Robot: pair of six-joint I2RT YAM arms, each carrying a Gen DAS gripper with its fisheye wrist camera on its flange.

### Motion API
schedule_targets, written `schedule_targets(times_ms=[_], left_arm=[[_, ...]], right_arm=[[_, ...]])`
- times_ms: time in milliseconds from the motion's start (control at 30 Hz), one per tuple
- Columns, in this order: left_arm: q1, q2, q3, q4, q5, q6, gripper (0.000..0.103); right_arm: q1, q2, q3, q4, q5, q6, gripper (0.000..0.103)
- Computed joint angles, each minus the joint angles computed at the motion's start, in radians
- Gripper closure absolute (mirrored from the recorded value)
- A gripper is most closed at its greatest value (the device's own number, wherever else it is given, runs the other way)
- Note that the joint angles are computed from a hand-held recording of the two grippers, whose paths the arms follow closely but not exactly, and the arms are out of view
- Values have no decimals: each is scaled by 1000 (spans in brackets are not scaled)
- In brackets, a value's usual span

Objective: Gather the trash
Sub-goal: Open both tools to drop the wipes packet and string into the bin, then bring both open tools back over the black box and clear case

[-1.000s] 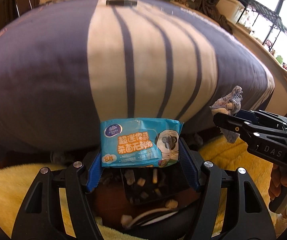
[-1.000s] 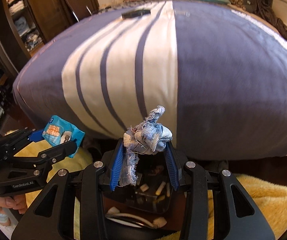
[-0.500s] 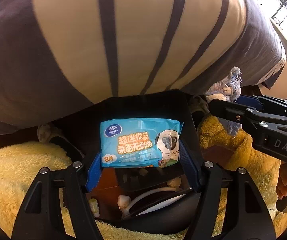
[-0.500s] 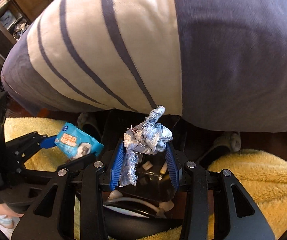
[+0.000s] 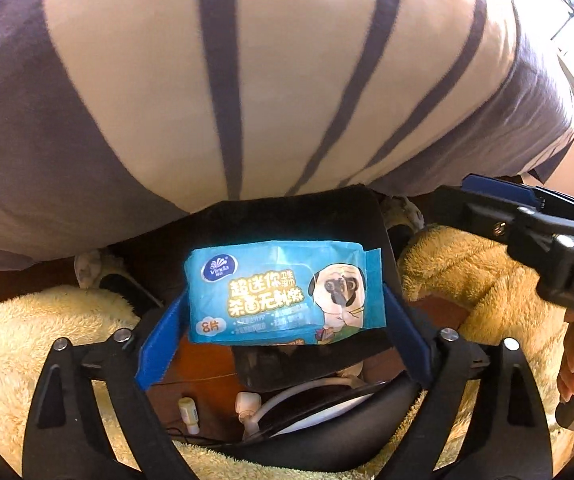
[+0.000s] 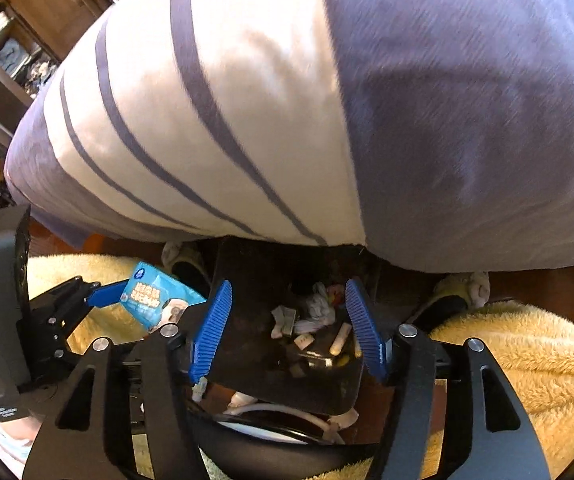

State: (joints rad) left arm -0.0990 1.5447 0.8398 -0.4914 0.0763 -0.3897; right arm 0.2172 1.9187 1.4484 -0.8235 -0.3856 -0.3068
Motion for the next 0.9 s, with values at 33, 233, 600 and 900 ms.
schedule_targets(times_ms=[33, 233, 600, 900], left_arm=[[-1, -3, 1, 0, 0, -2, 11], [-19, -38, 3, -3, -15, -1, 8], [-12, -134, 58, -69, -83, 19, 8], [77, -138, 255, -155, -132, 104, 8]], right_arm=[[0, -5, 3, 0, 0, 4, 41], [-2, -19, -1, 14, -3, 15, 41], [-19, -64, 24, 17, -13, 25, 31], [-15, -24, 263, -15, -22, 48, 28]])
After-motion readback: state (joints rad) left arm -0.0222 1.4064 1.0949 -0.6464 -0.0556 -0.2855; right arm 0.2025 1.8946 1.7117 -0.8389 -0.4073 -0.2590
